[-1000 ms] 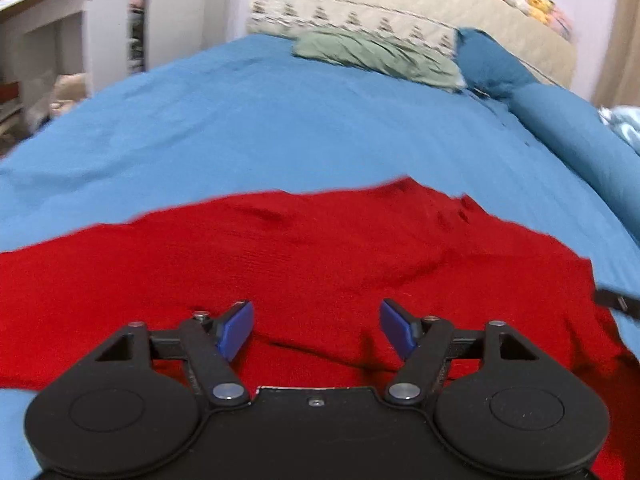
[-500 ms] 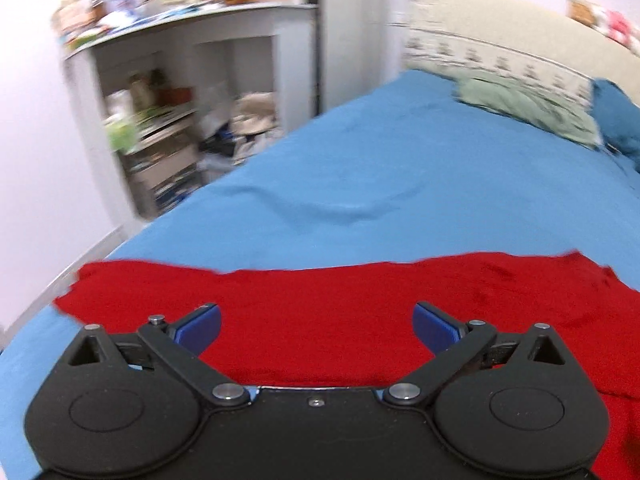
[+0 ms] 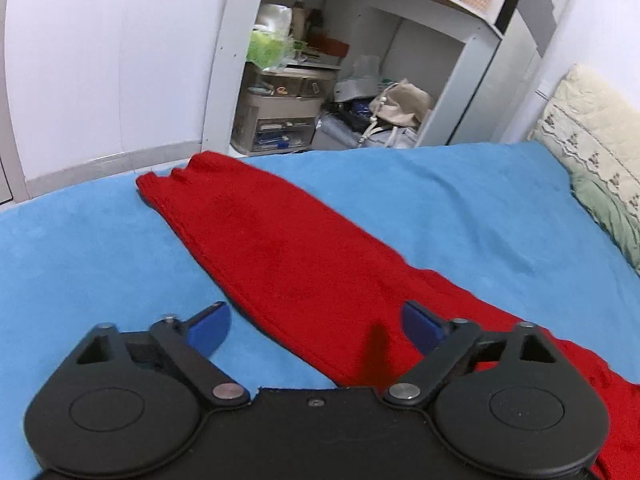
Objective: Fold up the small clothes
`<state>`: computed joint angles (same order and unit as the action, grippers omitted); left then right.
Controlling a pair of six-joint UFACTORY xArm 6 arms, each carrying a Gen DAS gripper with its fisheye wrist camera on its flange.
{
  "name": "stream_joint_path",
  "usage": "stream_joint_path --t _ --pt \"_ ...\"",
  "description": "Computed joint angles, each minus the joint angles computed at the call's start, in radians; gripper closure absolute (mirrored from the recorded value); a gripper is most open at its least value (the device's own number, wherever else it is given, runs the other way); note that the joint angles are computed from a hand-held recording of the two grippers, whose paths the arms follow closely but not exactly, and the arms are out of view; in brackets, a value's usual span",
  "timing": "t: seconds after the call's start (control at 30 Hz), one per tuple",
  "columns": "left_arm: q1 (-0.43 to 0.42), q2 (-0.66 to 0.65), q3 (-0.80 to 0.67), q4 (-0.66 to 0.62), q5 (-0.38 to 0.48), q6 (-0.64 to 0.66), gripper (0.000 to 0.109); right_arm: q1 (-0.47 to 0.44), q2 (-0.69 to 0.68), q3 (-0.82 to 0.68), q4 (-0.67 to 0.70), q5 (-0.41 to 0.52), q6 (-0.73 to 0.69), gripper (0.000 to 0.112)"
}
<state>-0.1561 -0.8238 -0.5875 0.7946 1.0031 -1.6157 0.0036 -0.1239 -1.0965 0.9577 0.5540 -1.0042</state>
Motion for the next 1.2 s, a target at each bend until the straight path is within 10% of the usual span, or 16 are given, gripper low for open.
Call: stream_joint_path --t 0.3,0.43,0.77,1.0,1.2 --pt "-0.025 0.073 -0.018 0.142 0.055 -0.120 0.044 -0.011 -0.007 0.009 0.019 0.021 -0.013 0.009" --pt "-0.010 0.050 0.005 0.151 0.069 -0.149 0.095 -0.015 -0.006 0.007 0.015 0.026 -0.015 0.009" --pt "-0.140 0.120 -0.152 0.303 0.064 -0.130 0.102 -0.018 -0.017 0.005 0.039 -0.001 -0.012 0.009" --pt "-0.202 0.569 -0.560 0.473 -0.421 -0.024 0.102 -0.041 -0.010 -0.013 -0.020 -0.105 0.112 0.009" --pt "-0.299 0.962 -0.822 0.038 -0.650 0.423 0.102 -0.081 0.009 -0.014 -0.115 -0.154 0.243 0.009"
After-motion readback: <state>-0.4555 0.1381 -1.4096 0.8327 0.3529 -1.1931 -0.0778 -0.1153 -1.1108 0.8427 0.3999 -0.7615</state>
